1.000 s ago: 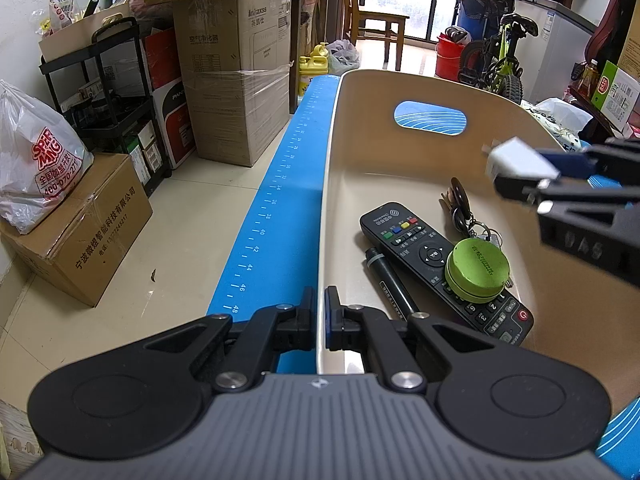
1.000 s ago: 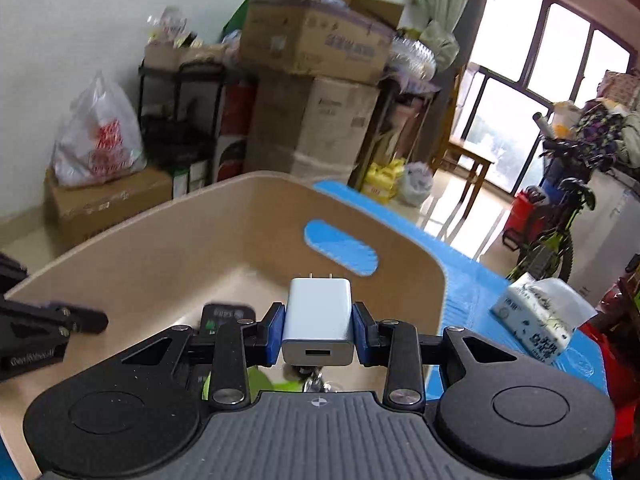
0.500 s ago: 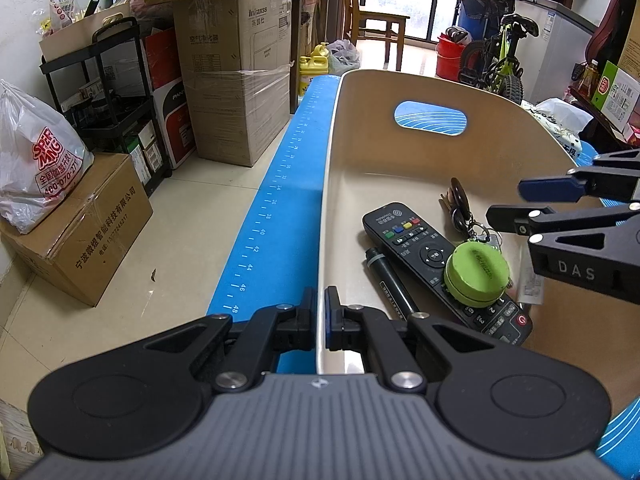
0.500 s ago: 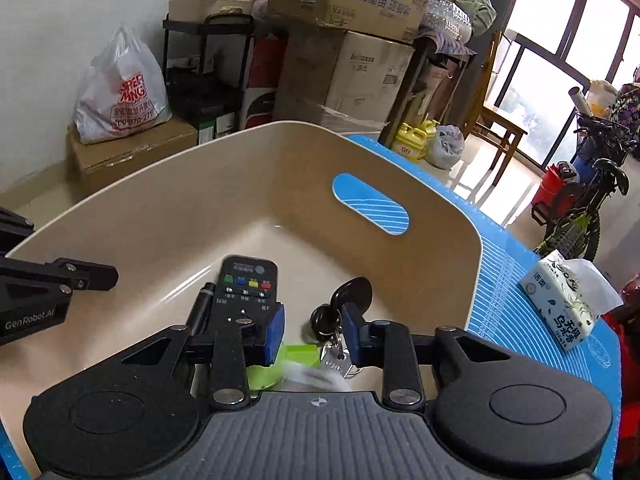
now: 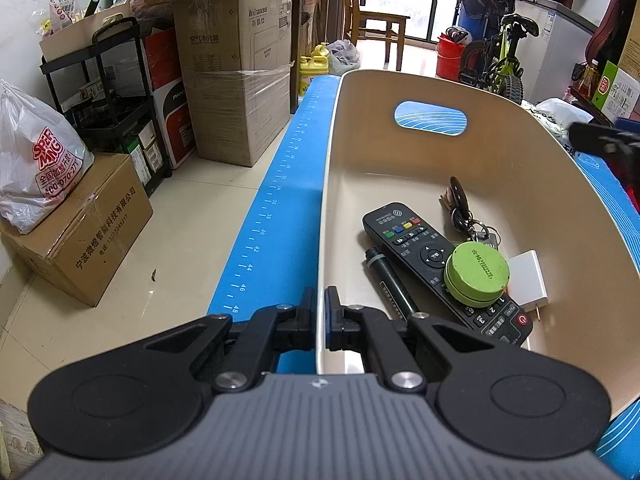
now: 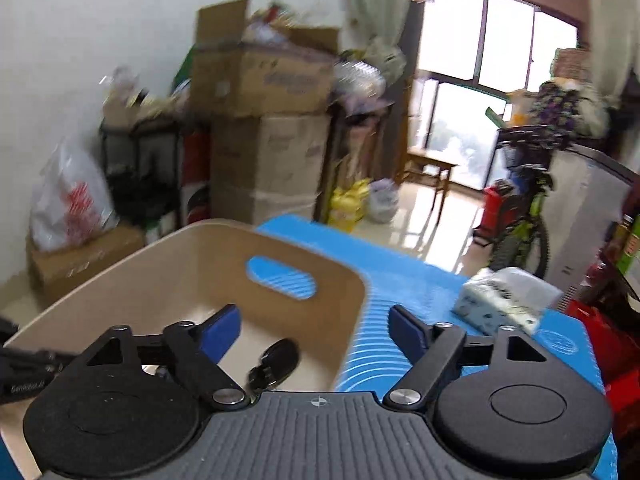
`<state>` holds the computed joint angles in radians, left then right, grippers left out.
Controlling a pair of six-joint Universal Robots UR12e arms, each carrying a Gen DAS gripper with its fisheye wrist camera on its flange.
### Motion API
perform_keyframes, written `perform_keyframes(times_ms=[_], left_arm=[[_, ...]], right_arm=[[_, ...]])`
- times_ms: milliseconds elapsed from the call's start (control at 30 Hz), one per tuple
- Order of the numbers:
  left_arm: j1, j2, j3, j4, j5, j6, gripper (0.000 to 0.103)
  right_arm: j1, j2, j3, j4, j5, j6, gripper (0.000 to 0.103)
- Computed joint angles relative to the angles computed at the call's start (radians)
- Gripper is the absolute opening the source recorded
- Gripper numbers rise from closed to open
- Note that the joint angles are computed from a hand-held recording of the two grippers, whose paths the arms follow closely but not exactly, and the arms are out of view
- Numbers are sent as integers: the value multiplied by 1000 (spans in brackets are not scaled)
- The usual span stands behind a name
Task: Organize rigid objects
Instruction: 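Move the open right gripper down over the pastel mouse on the mat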
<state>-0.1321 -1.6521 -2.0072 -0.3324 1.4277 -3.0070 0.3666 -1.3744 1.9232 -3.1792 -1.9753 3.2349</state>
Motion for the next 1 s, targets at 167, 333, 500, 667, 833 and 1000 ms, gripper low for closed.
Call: perform_keyframes(times_ms=[167,333,500,667,833,1000], left_arm=[[0,0,0,0,0,0,6],[0,0,0,0,0,0,6],[0,0,0,0,0,0,6],[0,0,0,0,0,0,6],[0,0,0,0,0,0,6],[0,0,0,0,0,0,6]], right_arm=[[-11,-26,49,-40,-85,8,96],[-50,-60,91,54,-109,112,96],[-80,-67,113,119,-99,184,96],[-86,-46,116,161,-86,181,96],[-82,-25,110,186,-80,164,94],[-76,-6,102,188,-94,124,93]])
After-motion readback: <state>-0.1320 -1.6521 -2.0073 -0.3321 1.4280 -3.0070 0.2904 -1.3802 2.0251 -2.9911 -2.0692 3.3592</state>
